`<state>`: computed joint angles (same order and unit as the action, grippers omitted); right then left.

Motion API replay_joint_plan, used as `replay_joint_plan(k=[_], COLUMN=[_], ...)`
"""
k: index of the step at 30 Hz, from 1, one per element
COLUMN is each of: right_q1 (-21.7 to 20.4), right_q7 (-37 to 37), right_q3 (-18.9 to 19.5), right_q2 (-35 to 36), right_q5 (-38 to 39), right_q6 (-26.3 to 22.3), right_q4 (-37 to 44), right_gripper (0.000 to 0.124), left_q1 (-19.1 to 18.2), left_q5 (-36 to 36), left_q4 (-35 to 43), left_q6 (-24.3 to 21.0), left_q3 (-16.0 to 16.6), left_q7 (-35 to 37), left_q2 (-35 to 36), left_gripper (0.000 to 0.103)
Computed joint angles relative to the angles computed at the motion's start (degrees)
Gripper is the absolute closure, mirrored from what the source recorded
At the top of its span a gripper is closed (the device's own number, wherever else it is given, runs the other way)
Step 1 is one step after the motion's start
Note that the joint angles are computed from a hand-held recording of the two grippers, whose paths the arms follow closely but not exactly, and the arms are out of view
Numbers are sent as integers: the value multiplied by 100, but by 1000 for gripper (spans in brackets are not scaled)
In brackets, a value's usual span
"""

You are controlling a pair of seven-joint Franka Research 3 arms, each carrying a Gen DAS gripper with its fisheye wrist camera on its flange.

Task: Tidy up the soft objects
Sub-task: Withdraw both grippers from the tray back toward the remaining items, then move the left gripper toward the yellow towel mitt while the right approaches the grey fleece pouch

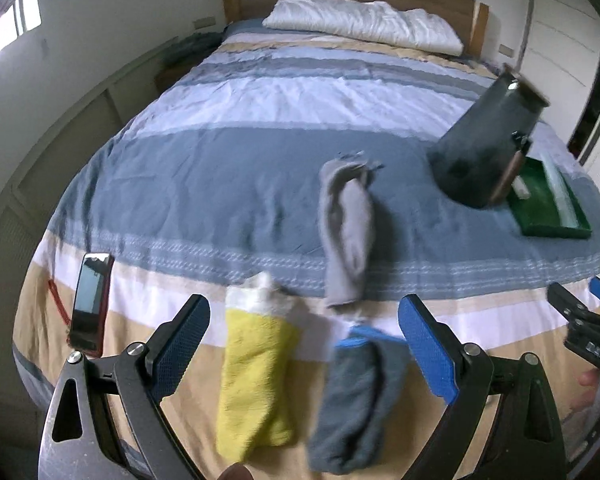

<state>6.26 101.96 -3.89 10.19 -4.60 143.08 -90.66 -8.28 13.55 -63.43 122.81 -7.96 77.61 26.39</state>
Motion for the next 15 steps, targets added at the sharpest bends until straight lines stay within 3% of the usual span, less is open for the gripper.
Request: replay_joint_plan(k=[6,15], right_q1=[179,382], right_q7=[96,99], right_q3=[103,187], right_q2=[-128,33], right_q5=[-139,-187], right_q6=[70,23], right_q4=[-428,-687], right_gripper=[21,21], left_q1=[288,489], left_q5=[-155,-309], left_q4=[-872,-1354], left_q6=[435,401], left_q3=[-12,2], left_q7=[230,452], left_q2=[-338,-341], left_gripper=[11,11])
